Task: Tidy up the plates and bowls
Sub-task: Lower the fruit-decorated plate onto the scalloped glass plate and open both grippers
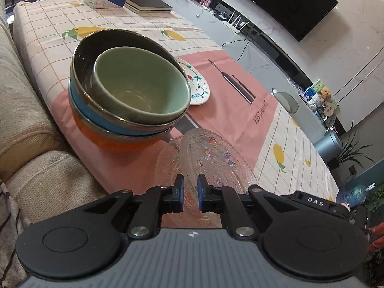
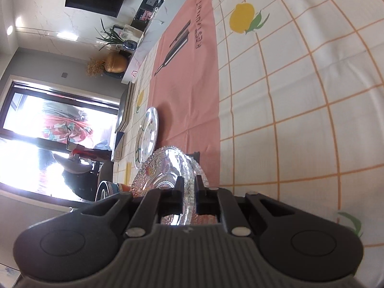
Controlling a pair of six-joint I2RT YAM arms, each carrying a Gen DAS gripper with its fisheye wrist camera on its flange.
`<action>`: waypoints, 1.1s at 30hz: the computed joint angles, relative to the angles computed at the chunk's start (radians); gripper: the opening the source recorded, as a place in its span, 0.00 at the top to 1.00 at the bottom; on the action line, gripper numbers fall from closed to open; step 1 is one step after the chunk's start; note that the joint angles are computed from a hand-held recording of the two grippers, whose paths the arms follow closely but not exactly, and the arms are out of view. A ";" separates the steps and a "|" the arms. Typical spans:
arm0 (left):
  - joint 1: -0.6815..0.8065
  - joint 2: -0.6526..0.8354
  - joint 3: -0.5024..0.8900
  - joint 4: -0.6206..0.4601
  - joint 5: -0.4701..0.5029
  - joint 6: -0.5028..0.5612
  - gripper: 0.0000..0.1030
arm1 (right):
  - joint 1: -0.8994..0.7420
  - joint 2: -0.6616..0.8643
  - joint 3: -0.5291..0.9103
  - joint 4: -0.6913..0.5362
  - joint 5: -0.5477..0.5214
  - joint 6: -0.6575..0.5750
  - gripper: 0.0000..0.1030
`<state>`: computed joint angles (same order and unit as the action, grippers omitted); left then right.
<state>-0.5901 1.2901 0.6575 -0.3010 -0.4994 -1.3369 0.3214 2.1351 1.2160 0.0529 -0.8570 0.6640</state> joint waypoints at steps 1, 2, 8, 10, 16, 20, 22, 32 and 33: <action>-0.003 0.000 -0.004 -0.003 0.006 -0.004 0.86 | 0.005 0.006 0.009 -0.008 -0.001 -0.006 0.94; -0.010 0.004 -0.014 -0.001 0.014 -0.014 0.85 | 0.008 0.012 0.014 -0.008 -0.004 -0.008 0.94; -0.001 0.000 -0.075 0.060 0.064 -0.029 0.83 | 0.030 0.016 0.035 -0.047 0.045 -0.047 0.96; -0.001 -0.003 -0.084 0.077 0.048 -0.011 0.83 | 0.038 0.022 0.052 -0.050 0.060 -0.069 0.96; -0.002 0.017 -0.075 0.075 0.038 0.000 0.81 | 0.085 0.043 0.144 -0.125 0.147 -0.196 0.93; 0.004 0.039 -0.061 0.064 0.049 0.001 0.80 | 0.096 0.041 0.158 -0.144 0.174 -0.225 0.92; 0.001 0.046 -0.058 0.057 0.051 0.002 0.80 | 0.108 0.025 0.160 -0.167 0.211 -0.258 0.91; -0.028 0.082 0.013 -0.076 -0.040 -0.026 0.77 | 0.231 -0.029 0.236 -0.322 0.522 -0.446 0.84; -0.020 0.087 0.024 -0.092 -0.026 -0.020 0.77 | 0.244 -0.037 0.225 -0.308 0.553 -0.464 0.83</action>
<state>-0.6096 1.3772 0.6819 -0.3928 -0.5258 -1.3571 0.5657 2.0984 1.4406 -0.2548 -0.3043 0.1999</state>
